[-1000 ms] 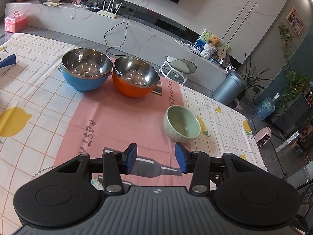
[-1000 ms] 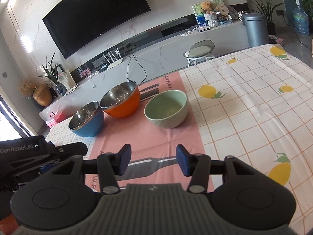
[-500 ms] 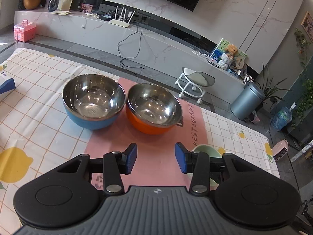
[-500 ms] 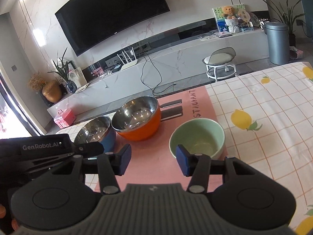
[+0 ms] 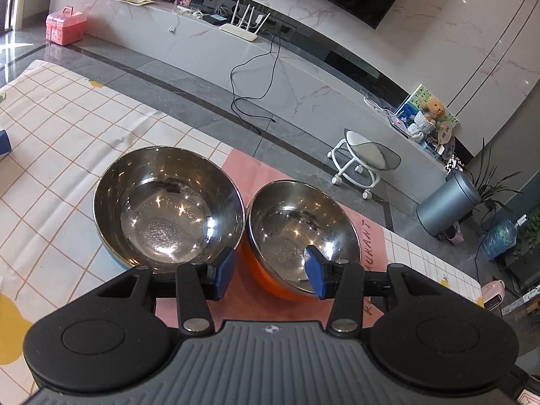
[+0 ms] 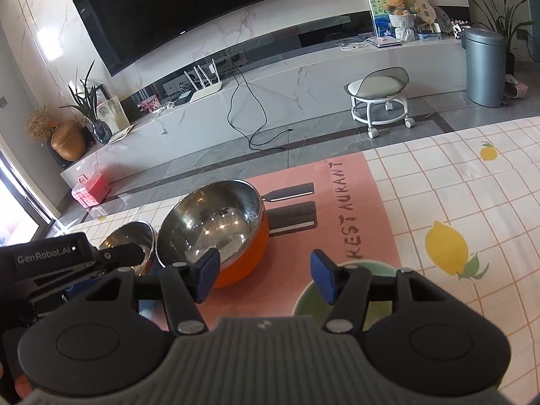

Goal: Organize plates and bowls
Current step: 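Close both grippers on the orange steel bowl rim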

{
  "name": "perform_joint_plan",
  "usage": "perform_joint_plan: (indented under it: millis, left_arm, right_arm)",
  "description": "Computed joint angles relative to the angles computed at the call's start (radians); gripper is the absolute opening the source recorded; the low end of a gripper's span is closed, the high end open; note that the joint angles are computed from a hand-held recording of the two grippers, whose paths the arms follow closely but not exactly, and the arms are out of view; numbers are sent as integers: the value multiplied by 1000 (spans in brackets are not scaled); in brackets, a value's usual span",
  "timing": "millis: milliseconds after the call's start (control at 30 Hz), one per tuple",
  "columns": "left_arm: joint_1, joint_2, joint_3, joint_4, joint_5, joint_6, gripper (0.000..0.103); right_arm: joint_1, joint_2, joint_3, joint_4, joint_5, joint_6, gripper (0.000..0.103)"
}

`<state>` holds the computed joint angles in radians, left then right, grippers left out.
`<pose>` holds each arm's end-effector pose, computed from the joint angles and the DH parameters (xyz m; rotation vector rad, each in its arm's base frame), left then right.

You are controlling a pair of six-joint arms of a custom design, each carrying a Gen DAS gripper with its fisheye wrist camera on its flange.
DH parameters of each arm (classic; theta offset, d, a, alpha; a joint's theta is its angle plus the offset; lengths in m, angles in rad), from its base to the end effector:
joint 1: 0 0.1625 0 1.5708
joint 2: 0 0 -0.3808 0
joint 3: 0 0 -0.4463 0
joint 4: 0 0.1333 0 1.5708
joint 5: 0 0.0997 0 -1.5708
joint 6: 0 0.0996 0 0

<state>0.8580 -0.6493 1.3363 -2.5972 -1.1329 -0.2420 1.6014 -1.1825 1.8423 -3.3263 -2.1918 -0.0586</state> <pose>-0.3723 -0.6991 0.0578 0.5532 2.7677 -0.7176 0.0941 -0.6118 0.2930 -0.3312 -2.2100 1.3281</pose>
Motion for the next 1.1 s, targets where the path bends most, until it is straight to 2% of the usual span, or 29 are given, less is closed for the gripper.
perform_joint_plan:
  millis: [100, 200, 367, 500, 567, 733, 800, 867, 967, 1100]
  left_arm:
    - [7, 28, -32, 10, 12, 0, 53]
    - [15, 50, -61, 31, 22, -18, 53]
    - [28, 72, -89, 43, 20, -17, 49]
    - [37, 82, -106, 57, 7, -16, 38]
    - [39, 84, -107, 54, 2, -4, 31]
    - [44, 89, -115, 49, -12, 15, 21]
    - [44, 92, -118, 49, -11, 19, 20]
    - [43, 92, -116, 47, -8, 21, 20]
    - [39, 89, -111, 46, -2, 21, 20]
    - [34, 75, -92, 51, 6, 26, 20]
  right_arm:
    - [-10, 27, -48, 36, 12, 18, 61]
    - [-17, 53, -92, 74, 13, 38, 67]
    - [-25, 93, -155, 127, 27, 65, 67]
    - [-28, 121, -195, 157, 43, 98, 66]
    - [-30, 135, -213, 175, 42, 116, 61]
    - [-26, 170, -252, 182, 0, 119, 55]
    - [-23, 179, -263, 189, -28, 129, 46]
    - [-23, 180, -267, 197, -52, 146, 28]
    - [-27, 169, -255, 197, -71, 171, 8]
    - [-28, 147, -223, 191, -64, 173, 8]
